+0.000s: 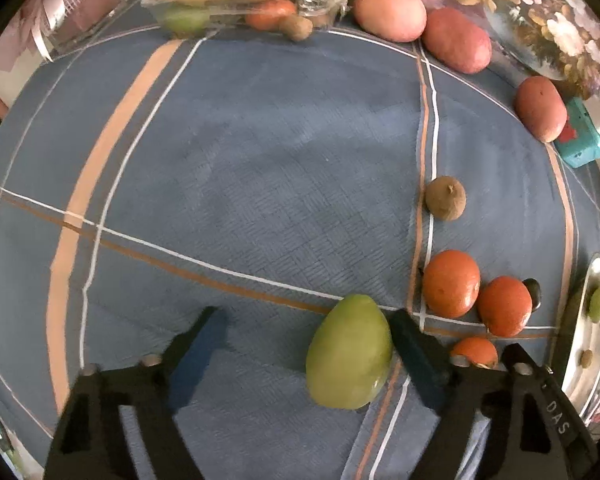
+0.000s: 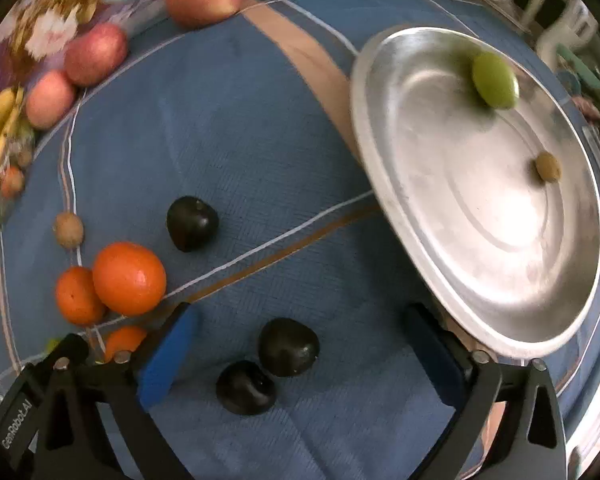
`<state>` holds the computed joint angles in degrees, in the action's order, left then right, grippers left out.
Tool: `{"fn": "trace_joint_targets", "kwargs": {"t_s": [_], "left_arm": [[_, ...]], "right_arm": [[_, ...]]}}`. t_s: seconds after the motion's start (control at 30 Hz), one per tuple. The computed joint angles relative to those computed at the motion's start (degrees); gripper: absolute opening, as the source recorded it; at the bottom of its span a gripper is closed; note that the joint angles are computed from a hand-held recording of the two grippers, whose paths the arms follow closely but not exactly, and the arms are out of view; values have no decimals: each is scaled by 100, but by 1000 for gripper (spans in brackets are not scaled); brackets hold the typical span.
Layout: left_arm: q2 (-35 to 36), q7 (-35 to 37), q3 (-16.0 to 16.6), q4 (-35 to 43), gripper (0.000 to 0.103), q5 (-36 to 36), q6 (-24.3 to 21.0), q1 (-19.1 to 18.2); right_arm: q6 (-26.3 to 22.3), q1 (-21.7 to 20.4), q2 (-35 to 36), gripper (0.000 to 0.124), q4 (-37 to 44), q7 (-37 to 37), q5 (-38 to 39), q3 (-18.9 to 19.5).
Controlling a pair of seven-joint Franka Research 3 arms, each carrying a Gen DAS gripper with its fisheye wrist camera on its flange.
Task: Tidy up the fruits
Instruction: 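Grasp the green pear with the left gripper while the right grasps the black fruit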
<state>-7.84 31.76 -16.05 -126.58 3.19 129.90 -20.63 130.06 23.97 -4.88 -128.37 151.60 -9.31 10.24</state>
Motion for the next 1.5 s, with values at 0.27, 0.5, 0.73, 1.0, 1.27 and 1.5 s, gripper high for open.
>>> {"fn": "trace_joint_targets", "kwargs": {"t_s": [0.27,0.5,0.73,1.0,1.27,1.5], "left_arm": [[-304,372,99,-193,39,-438,317,-23],[-700,410,132,-266,33,-407,436,19],[-856,81,45,-367,21,-180,645,34],[-728,-149,158,-562,60,-171,1206,109],[-17,-96,79,-64,62,-66,1218,99],[239,-337,26,102,42,37,1171,93]], "right_arm": [[-54,-22,-258,31,-76,-29,92,-4],[267,-183,-651,23,-203,-339,477,-5],[569,-396,-1232,23,-507,-536,592,47],[515,-526,-1269,23,-592,-428,676,216],[499,-518,-1035,23,-506,-579,769,115],[535,-517,-1023,23,-513,-648,838,70]]}}
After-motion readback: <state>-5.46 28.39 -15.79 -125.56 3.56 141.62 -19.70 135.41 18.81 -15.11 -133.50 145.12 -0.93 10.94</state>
